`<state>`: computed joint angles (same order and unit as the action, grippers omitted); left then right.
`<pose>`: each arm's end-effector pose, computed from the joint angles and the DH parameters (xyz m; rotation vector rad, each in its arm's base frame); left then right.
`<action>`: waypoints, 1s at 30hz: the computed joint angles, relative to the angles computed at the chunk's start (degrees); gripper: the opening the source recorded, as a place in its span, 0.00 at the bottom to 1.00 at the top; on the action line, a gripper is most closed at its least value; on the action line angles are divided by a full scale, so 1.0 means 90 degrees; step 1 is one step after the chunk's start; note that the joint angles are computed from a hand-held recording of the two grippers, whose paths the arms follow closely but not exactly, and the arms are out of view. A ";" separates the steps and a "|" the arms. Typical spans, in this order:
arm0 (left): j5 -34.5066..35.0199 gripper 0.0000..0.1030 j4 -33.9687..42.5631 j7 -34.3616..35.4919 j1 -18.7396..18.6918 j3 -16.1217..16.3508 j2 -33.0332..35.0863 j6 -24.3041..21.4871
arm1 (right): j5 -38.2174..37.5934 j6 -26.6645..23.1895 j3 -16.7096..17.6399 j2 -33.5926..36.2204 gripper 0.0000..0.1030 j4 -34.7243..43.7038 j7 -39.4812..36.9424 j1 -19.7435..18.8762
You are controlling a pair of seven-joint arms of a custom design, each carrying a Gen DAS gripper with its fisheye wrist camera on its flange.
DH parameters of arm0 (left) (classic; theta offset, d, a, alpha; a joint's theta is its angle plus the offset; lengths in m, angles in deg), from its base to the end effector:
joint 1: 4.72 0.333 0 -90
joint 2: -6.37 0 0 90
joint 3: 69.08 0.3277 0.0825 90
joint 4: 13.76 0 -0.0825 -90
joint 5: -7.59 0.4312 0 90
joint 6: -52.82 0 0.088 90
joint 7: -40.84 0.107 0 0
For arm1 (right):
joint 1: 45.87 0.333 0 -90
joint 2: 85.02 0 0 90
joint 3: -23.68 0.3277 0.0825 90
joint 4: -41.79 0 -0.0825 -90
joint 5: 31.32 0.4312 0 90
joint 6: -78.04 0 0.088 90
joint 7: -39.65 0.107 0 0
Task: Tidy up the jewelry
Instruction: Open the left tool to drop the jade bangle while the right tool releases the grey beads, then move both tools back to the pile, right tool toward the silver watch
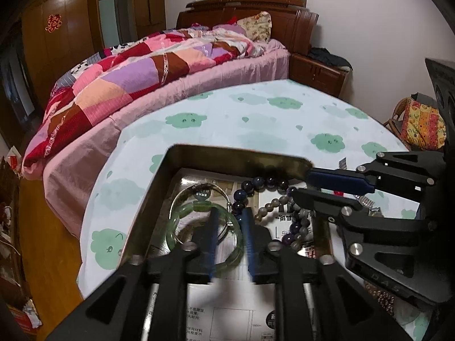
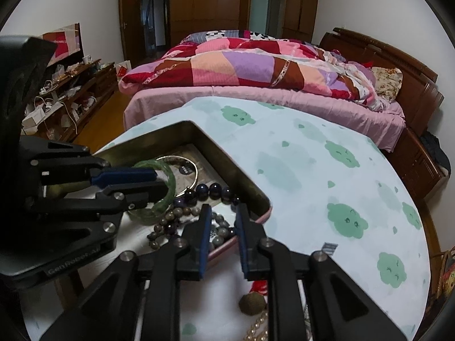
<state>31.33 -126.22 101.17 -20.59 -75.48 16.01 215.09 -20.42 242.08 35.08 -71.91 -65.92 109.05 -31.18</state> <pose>0.6220 -0.2734 0.4554 -1.6211 2.0074 -0.7766 0.6406 0.2914 0.4673 -2.1672 1.1024 -0.4963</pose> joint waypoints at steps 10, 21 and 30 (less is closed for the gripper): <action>0.1072 0.54 -0.0241 -0.1124 -0.0165 0.0086 -0.0240 0.0255 | 0.0444 0.0190 -0.0406 -0.0782 0.31 -0.0990 0.0247 -0.0155; 0.1370 0.54 -0.0133 -0.1384 -0.0259 -0.0084 -0.0154 0.0101 | -0.0075 -0.0065 -0.0686 -0.0991 0.33 -0.1388 0.1037 -0.0199; 0.1342 0.54 -0.0122 -0.1322 -0.0327 -0.0156 -0.0136 0.0034 | 0.0489 0.0013 -0.0656 -0.1121 0.40 -0.1628 0.0467 -0.0121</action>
<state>43.41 -127.31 89.27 -23.53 -76.88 14.79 215.40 -16.02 242.19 29.17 -82.00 -80.58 113.25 -32.27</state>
